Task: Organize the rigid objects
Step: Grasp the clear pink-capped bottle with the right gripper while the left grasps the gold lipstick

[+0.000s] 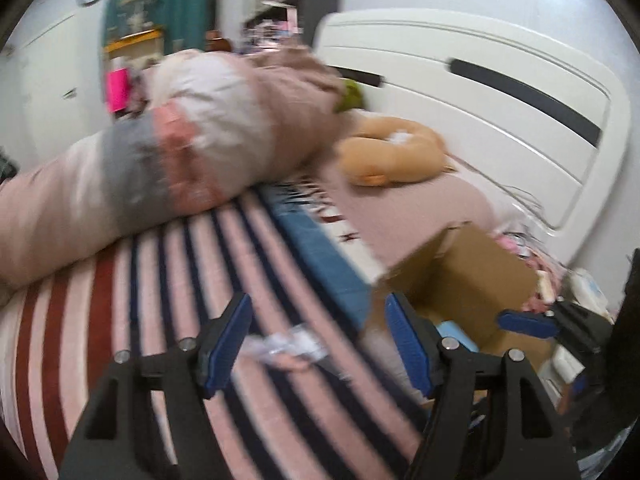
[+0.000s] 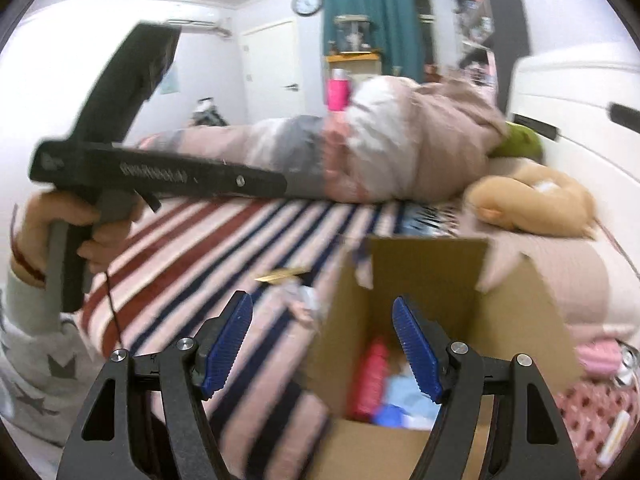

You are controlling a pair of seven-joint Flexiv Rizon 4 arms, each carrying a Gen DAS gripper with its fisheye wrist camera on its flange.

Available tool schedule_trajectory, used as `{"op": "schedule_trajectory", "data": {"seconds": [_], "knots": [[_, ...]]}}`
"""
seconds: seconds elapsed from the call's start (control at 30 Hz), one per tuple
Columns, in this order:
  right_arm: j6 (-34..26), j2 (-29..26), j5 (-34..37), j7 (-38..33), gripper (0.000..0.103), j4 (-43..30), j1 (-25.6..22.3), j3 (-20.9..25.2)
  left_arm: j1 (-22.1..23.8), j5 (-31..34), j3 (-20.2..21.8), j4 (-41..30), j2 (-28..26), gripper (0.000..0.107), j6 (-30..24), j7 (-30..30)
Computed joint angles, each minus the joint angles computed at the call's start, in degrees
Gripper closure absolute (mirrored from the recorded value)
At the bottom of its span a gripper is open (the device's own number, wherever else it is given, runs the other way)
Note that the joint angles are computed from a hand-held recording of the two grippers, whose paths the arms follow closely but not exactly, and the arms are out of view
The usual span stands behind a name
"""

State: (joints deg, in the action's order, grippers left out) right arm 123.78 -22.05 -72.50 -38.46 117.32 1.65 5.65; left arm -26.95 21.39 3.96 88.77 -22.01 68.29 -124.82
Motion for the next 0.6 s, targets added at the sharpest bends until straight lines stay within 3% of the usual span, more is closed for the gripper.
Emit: {"op": "schedule_trajectory", "data": {"seconds": [0.13, 0.27, 0.37, 0.47, 0.6], "knots": [[-0.45, -2.26, -6.1, 4.66, 0.033, -3.89, 2.8, 0.94, 0.96, 2.94, 2.93, 8.27, 3.74, 0.04, 4.21, -4.99], [1.32, -7.99, -19.46, 20.31, 0.033, -13.11, 7.99, -3.55, 4.58, 2.63, 3.19, 14.47, 4.0, 0.04, 9.35, -6.79], [-0.93, -11.75, -18.24, 23.09, 0.036, -15.69, 12.31, -6.22, 7.2, -0.06, 2.64, 17.2, 2.21, 0.04, 12.57, -4.78], [-0.92, -17.07, -22.04, 30.87, 0.047, -22.41, 17.17, -12.3, 10.22, -5.21, 0.76, 19.5, -0.2, 0.041, 16.18, -0.73], [0.3, -24.11, -21.8, 35.44, 0.065, -30.96, 21.61, -18.86, 11.17, -9.46, 0.32, 19.97, -3.31, 0.041, 18.29, 2.9]]}}
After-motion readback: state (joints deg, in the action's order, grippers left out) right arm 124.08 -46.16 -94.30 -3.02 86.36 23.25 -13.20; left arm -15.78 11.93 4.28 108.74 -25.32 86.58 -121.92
